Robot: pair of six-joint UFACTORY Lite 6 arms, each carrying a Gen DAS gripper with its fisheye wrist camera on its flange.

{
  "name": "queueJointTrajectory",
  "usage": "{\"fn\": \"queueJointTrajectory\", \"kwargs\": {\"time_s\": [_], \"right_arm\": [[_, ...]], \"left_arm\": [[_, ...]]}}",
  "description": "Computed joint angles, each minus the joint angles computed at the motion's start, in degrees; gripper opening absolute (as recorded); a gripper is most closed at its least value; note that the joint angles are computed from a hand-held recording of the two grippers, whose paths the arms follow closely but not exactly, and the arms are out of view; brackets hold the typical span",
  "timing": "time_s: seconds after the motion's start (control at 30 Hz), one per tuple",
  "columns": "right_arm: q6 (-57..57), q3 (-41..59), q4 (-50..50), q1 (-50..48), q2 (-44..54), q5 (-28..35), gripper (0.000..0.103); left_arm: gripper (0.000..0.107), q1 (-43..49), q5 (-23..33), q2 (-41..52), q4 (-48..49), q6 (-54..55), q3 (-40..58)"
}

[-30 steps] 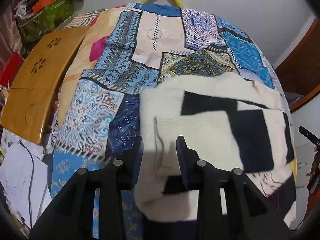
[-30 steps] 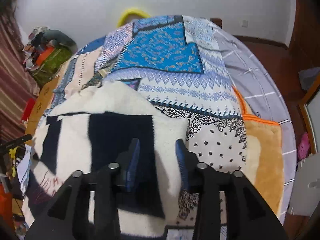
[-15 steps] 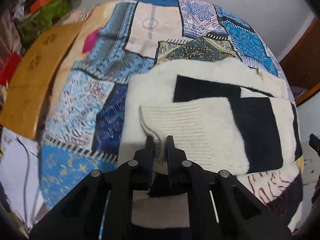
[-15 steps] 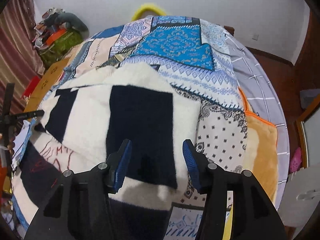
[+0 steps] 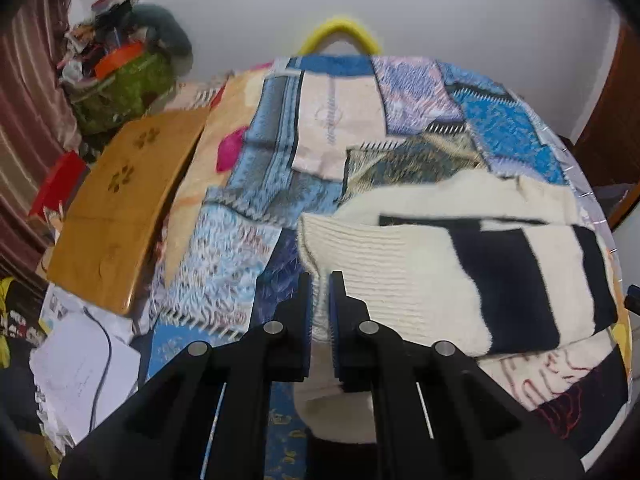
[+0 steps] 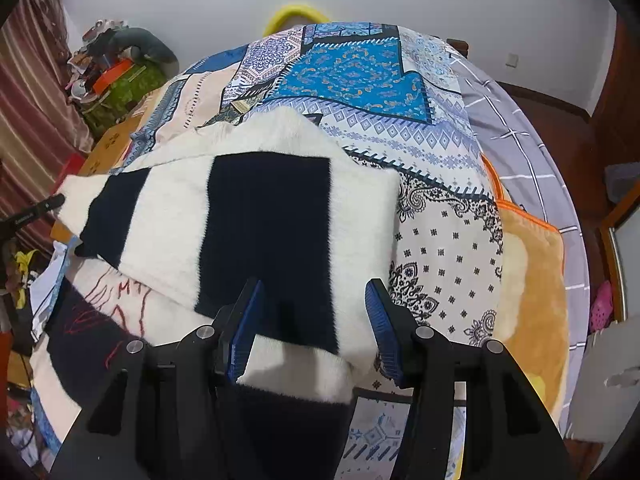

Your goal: Fold small clothes

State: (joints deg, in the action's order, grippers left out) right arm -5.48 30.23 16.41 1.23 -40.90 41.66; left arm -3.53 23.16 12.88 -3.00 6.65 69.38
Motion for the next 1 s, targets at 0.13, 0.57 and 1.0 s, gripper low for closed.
{"fn": "queueJointTrajectory", "kwargs": {"time_s": [0.13, 0.57, 1.0], "right_arm": [[1.33, -1.02, -1.42, 0.69, -1.75, 1.71, 0.049], [19.02, -4.28, -11.82, 12.06, -14.41, 10.46, 0.051], [53.74, -4.43, -29.72, 41.14, -28.86, 24.98, 0.063]], "left_arm": [[0.008, 0.87, -0.16, 3.56, -0.87, 1.57, -1.40], [0.018, 2.32, 0.21, -2.21, -0.65, 3.08, -9.13], [0.065, 12.97, 10.53, -23.66, -16.34, 22.43, -21.56]]}}
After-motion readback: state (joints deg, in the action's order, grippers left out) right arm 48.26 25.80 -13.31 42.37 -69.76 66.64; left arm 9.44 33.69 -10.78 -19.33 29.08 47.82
